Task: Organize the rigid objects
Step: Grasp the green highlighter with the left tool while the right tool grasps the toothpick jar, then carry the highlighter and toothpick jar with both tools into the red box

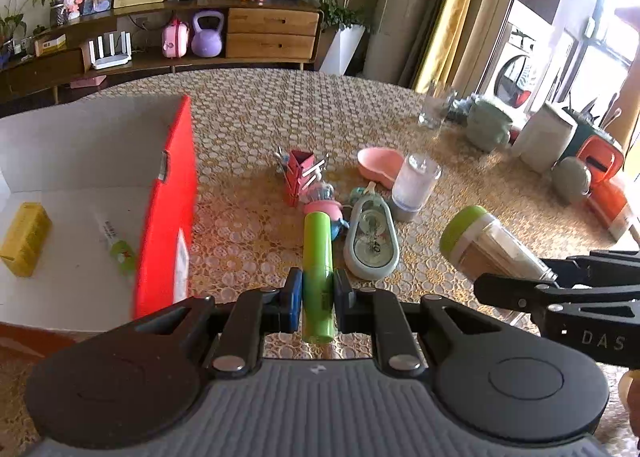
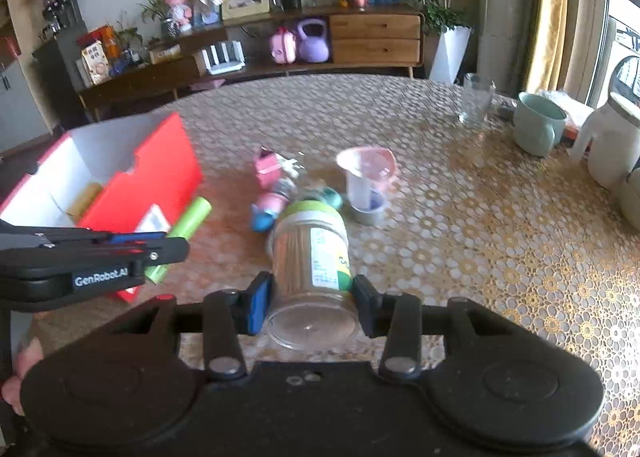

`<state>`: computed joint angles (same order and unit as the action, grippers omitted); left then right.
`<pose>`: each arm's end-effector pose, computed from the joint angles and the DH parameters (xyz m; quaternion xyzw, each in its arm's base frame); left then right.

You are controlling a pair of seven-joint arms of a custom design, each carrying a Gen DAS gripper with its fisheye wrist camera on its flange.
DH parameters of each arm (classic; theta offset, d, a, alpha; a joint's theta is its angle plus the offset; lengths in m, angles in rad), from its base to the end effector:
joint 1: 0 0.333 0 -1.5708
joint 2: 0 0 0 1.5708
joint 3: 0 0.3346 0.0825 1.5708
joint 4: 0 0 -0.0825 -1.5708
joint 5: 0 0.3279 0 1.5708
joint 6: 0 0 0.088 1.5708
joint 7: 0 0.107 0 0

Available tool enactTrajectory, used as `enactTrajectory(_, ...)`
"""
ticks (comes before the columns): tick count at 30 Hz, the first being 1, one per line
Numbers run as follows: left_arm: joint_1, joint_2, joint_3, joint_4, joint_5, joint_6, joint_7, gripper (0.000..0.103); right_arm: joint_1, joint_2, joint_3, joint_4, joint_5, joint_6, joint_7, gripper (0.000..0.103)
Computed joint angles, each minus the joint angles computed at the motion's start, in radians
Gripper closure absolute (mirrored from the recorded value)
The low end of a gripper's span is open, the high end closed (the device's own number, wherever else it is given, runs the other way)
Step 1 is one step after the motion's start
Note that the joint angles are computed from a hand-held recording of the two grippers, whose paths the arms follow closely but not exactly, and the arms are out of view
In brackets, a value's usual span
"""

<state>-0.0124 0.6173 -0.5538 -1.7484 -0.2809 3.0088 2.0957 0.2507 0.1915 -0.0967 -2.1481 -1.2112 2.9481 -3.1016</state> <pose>0.6205 -0.2787 0.3882 -0.4217 0.8208 -0.3745 0.0908 0.5251 0.1462 0.4083 -0.5467 0.7514 -0.2542 0.2682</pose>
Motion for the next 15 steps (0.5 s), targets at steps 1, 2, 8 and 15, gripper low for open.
enactTrajectory(1,0.017,-0.008,-0.015,-0.008,-0.007,0.0,0.006,0.087,0.004,-0.003,0.003,0.005,0.002,-0.004,-0.001,0.06)
enactTrajectory(2,0.04,-0.017,-0.037,-0.015,-0.018,-0.003,0.016,0.087,0.009,-0.007,0.008,0.011,0.005,-0.011,-0.004,0.06)
enactTrajectory(8,0.128,-0.048,-0.106,-0.018,-0.099,-0.033,0.089,0.087,0.033,-0.006,0.032,0.07,0.012,-0.041,-0.035,0.06)
enactTrajectory(15,0.155,-0.077,-0.095,0.018,-0.189,-0.052,0.165,0.087,0.082,0.048,0.042,0.19,0.067,-0.069,-0.121,0.06)
